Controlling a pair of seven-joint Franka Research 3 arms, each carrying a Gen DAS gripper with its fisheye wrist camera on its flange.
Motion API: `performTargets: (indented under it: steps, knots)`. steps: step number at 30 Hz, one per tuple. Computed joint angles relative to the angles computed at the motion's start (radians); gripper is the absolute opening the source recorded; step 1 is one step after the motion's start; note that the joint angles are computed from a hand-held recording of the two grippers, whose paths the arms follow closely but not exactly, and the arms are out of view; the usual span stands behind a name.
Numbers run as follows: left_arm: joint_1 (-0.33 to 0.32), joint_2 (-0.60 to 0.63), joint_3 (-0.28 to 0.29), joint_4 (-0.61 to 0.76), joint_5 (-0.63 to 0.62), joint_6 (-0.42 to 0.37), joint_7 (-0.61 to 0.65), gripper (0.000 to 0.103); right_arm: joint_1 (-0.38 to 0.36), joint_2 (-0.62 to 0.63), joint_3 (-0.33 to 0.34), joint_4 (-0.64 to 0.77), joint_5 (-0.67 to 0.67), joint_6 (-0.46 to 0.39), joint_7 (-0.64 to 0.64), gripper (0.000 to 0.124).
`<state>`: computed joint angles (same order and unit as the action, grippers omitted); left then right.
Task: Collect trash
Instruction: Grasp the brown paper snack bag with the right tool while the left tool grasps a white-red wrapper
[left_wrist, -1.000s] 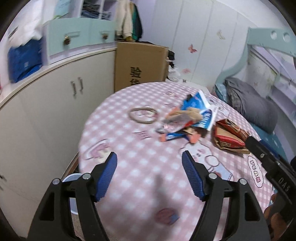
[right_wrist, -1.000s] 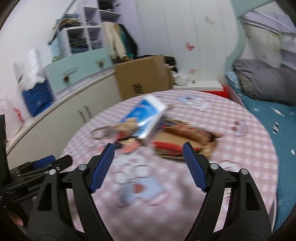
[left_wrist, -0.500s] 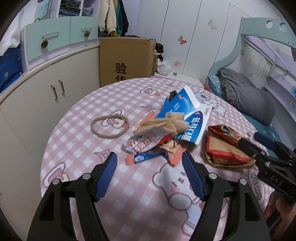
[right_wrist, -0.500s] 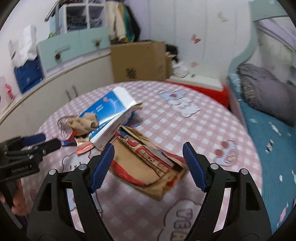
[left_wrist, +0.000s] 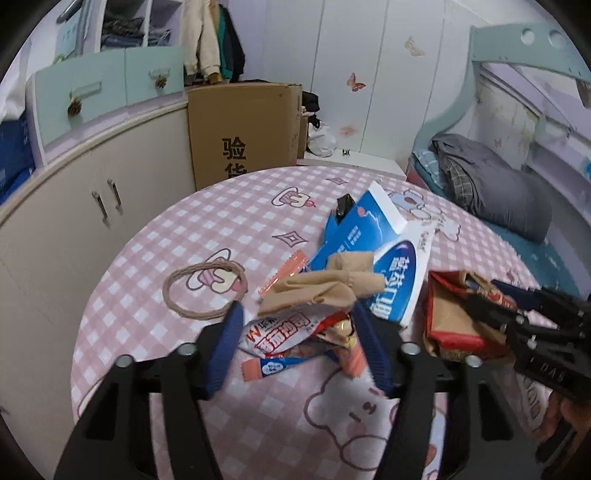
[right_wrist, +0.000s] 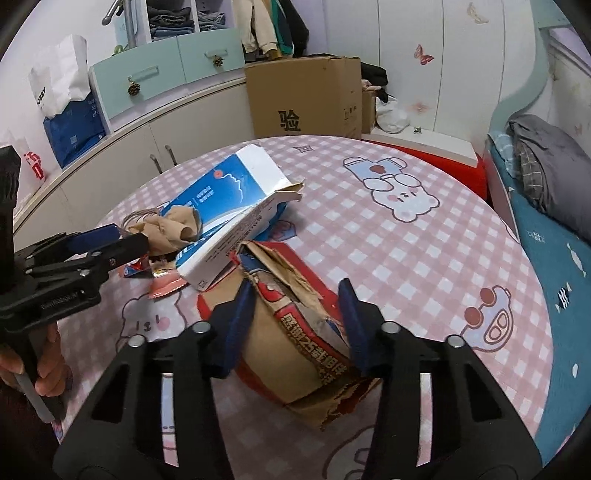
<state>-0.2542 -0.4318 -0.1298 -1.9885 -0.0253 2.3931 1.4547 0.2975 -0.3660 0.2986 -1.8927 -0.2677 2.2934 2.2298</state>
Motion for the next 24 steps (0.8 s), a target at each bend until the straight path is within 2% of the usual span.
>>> performTargets:
  steps: [3,5,6,10,15,20,24]
  knots:
    - [-0.011,-0.014,0.011,-0.014,-0.015,0.001,0.030,0.055,-0.001,0.001,0.004,0.004,-0.006,-0.010,0.010,0.041]
    - [-0.008,-0.023,0.017,-0.024,-0.018,0.001,0.034,0.055,-0.001,-0.001,0.007,0.004,-0.011,-0.014,0.016,0.036]
    - [-0.005,-0.026,0.021,-0.027,-0.023,-0.004,0.032,0.055,-0.003,-0.005,0.011,0.002,-0.017,-0.015,0.024,0.029]
    - [0.003,-0.032,0.039,-0.026,-0.043,-0.043,0.030,0.055,-0.016,-0.027,0.037,-0.013,-0.064,-0.025,0.079,0.026]
    - [0.005,-0.024,0.053,-0.016,-0.080,-0.089,0.052,0.055,-0.047,-0.084,0.066,-0.052,-0.109,0.021,0.185,0.025]
    - [0.000,0.005,0.076,0.006,-0.163,-0.128,0.082,0.055,-0.049,-0.066,0.083,-0.035,-0.103,0.039,0.208,0.025]
    - [0.011,0.016,0.070,0.010,-0.195,-0.116,0.088,0.052,-0.040,-0.038,0.086,-0.017,-0.103,0.049,0.226,0.025]
